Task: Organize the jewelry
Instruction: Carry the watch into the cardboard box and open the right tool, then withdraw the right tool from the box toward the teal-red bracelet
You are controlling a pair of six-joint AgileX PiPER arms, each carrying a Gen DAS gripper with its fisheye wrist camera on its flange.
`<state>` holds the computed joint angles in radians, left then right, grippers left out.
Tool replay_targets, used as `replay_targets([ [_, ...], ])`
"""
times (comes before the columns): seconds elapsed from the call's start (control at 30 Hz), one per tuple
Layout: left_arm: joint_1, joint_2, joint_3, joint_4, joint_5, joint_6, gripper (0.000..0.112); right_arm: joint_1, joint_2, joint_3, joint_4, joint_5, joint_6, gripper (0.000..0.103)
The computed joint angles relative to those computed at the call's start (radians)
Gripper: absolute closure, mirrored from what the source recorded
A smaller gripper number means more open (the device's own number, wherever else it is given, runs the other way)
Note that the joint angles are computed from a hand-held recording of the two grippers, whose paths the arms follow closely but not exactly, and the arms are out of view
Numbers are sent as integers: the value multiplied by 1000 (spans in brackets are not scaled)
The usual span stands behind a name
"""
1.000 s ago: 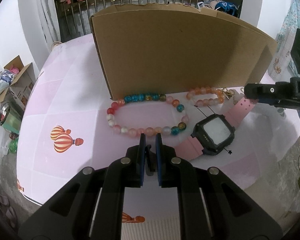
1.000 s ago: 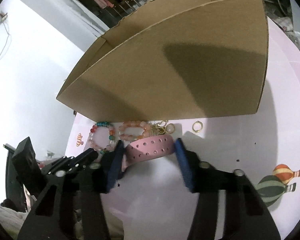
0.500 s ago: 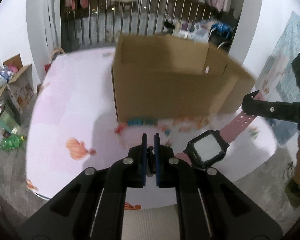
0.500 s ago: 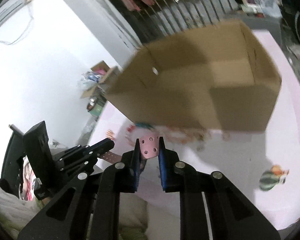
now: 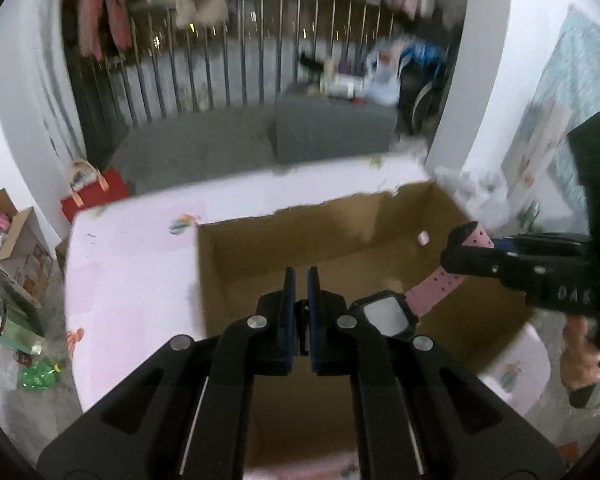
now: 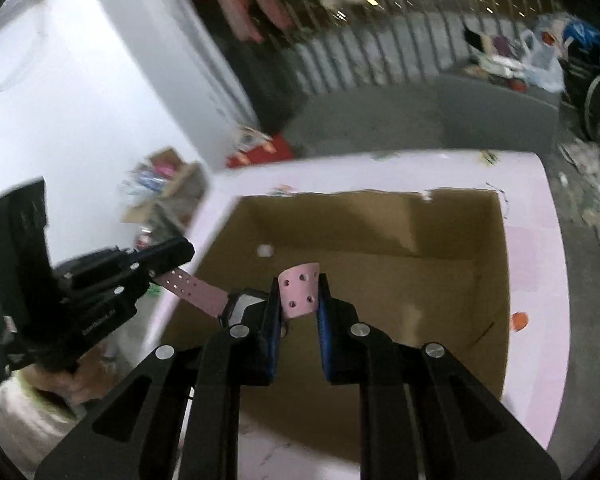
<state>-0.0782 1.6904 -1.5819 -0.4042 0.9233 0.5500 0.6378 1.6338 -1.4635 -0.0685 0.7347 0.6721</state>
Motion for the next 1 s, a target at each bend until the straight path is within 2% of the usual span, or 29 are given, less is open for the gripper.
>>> replay_targets([
  [0.07, -59, 121, -153, 98, 63, -108, 108, -44, 75, -83, 34, 62, -31, 87],
  [0.2, -130, 322, -386, 237, 182, -207, 107, -88, 191, -216, 46, 159, -50, 84],
  [0.23, -138, 363, -436, 254, 213, -214, 107, -95, 226, -262, 43, 199, -55, 81],
  [0.33, -152, 441, -537, 297, 280, -253, 107, -91, 275, -313, 23, 253, -42, 73],
  [0.37, -154, 445, -536, 302, 277, -257, 106, -87, 282, -316, 13, 261, -35, 71],
  [0.4, -150, 439, -516, 297, 260, -255, 105, -83, 276, -301, 0, 259, -21, 62],
  [0.43, -142, 422, -482, 282, 244, -247, 103, -78, 261, -278, -18, 256, -4, 59],
  [0.57, -112, 378, -421, 221, 204, -222, 83, -65, 192, -185, -66, 219, 41, 56],
  [0.67, -73, 294, -332, 164, 152, -194, 80, -30, 112, -111, -137, 194, 95, 56],
  [0.83, 89, 15, -41, -56, 42, -7, 68, 83, -123, 107, -292, 78, 242, 56],
  [0.9, 175, -97, 75, -154, 21, 89, 61, 177, -233, 211, -406, 38, 362, 56],
  [1.0, 337, -273, 275, -287, 12, 223, 54, 367, -333, 339, -607, 41, 603, 56],
])
